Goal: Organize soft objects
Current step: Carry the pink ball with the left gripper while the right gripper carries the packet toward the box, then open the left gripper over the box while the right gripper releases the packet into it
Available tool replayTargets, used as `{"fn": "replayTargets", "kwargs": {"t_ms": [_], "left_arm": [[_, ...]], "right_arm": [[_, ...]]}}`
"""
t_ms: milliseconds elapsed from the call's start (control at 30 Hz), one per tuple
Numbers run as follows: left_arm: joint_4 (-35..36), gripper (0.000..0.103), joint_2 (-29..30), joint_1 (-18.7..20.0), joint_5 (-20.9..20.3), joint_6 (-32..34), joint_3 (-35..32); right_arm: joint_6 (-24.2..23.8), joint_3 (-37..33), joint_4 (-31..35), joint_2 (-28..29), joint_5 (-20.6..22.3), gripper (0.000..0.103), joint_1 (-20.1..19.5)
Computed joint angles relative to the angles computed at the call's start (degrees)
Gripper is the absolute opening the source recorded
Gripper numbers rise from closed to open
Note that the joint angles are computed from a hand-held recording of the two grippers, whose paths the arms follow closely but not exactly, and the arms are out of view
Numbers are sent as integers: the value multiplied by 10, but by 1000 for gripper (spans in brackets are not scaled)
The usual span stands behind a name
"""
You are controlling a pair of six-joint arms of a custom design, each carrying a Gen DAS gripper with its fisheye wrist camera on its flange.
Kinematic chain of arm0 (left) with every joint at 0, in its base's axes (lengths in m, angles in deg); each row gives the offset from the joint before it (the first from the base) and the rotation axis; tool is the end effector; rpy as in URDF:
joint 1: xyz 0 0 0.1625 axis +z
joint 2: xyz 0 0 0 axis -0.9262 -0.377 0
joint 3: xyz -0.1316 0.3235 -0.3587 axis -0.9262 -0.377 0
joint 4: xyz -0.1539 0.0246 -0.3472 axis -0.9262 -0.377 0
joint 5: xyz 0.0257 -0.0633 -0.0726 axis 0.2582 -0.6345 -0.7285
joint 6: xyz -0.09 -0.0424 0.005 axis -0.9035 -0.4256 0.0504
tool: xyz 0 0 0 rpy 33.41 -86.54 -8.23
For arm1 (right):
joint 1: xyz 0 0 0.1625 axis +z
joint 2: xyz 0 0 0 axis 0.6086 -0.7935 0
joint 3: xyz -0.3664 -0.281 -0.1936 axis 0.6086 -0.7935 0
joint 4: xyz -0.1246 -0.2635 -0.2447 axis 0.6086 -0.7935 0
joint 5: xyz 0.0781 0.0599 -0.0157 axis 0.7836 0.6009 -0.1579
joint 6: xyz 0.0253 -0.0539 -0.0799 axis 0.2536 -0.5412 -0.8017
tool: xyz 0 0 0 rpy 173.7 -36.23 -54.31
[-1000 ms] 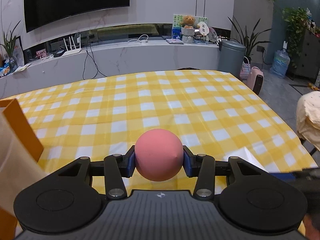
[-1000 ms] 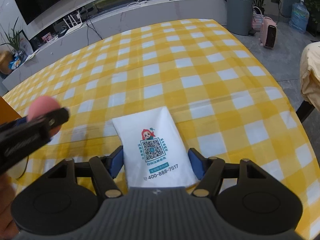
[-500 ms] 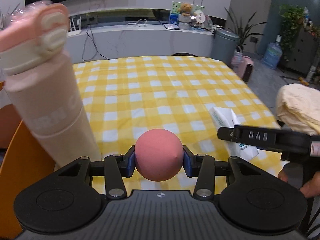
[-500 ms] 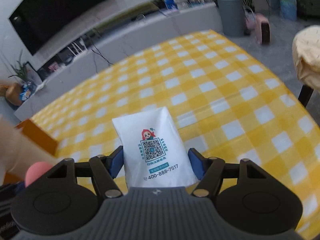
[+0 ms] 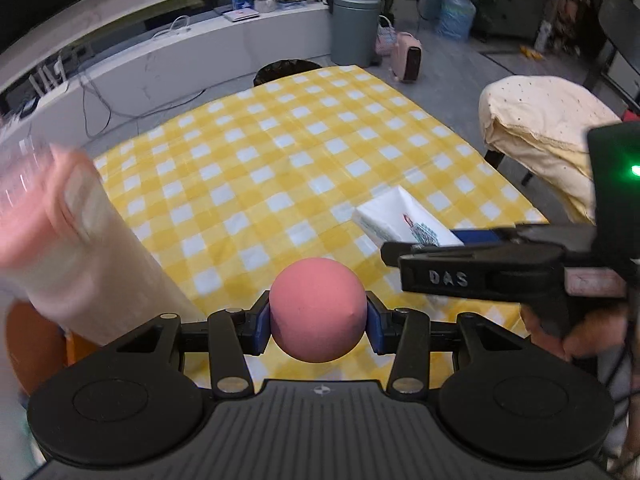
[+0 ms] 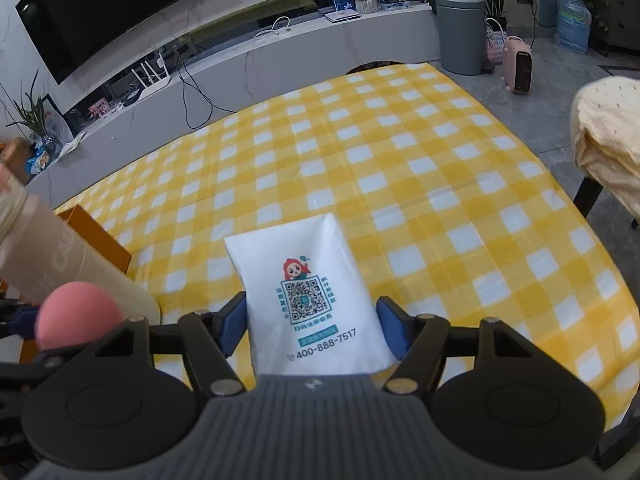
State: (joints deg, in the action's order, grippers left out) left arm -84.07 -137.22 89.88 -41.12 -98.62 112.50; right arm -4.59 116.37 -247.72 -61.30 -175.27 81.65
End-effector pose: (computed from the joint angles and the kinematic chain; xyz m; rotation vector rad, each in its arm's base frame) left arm -0.1716 -0.2887 0.2756 0.4974 2.2954 -0.5922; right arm 0.2973 -0.3651 0.0794 0.4785 -2.6006 0.6860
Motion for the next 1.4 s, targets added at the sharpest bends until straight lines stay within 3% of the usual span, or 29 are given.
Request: {"fn": "replayTargets", "kwargs": {"t_ms": [100,267,600,800,900,1100,1233,1333,1400], "left_arm": [[52,52,-1,9,12,14,-41],[101,52,7,66,-10,38,-137],[162,52,3,156,26,39,-271],[226,52,-28,207,75,-1,-315],[300,52,-55,221,111,-47,-328],[378,52,-142,235,147,-69,-328],[370,52,-205,233,147,-29,-305],[359,52,-244,230,157,11,-272],[294,52,-272,235,156,73,-234]], "right_arm": [[4,-42,46,-2,-19,67,9],[39,-122,131,-8,-19,68,16],[109,-318,322,27,-58,68,66],[146,-439,478,67,-29,68,97],[149,-477,511,90,-18,68,119],[90,-480,471,109,43,68,166],[22,-468,465,112,77,68,197],[-27,-454,474,113,80,68,223],[-61,-441,468,114,79,68,237]]}}
